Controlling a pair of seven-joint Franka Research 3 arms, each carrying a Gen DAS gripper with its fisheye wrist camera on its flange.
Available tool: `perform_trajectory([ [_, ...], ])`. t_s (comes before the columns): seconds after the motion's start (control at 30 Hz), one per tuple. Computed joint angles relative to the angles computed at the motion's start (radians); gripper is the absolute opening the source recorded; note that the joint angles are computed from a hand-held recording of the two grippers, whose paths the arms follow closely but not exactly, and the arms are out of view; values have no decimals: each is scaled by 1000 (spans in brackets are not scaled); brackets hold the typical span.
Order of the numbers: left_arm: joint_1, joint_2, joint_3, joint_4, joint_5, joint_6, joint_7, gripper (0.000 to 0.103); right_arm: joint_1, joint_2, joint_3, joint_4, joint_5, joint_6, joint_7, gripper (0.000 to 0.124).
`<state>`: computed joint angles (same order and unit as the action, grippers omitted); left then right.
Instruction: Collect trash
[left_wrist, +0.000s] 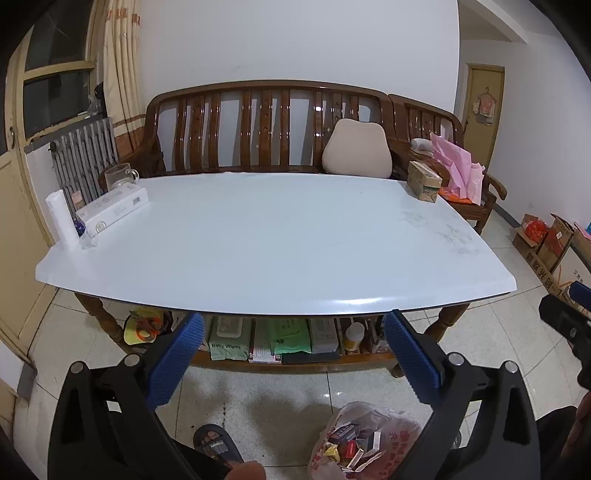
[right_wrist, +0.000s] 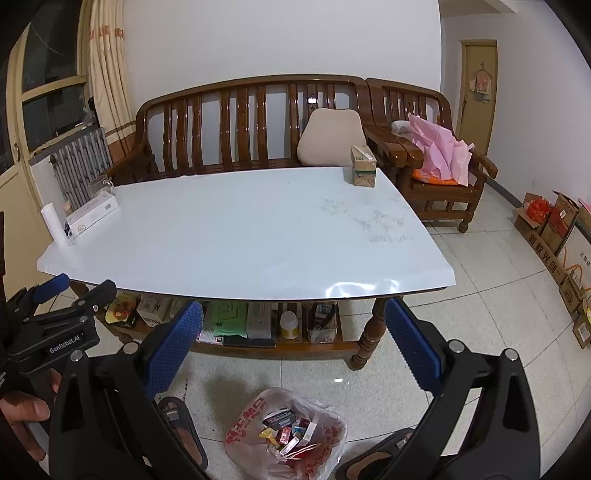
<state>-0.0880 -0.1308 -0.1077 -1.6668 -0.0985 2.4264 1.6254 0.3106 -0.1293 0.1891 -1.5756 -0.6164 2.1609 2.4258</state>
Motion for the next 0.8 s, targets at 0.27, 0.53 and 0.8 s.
perform_trajectory([
  [0.27, -5, -8, -1, -7, -6, -11, 13, 95, 4, 3, 4, 7, -22, -7, 5, 96],
  [0.53, -6, -6, 1, -4, -13, -11, 20, 95, 6, 2, 3, 7, -25, -6, 9, 96],
  [0.8, -6, -5, 0, 2, -16, -15, 28, 95, 4, -1, 3, 8, -17, 1, 10, 96],
])
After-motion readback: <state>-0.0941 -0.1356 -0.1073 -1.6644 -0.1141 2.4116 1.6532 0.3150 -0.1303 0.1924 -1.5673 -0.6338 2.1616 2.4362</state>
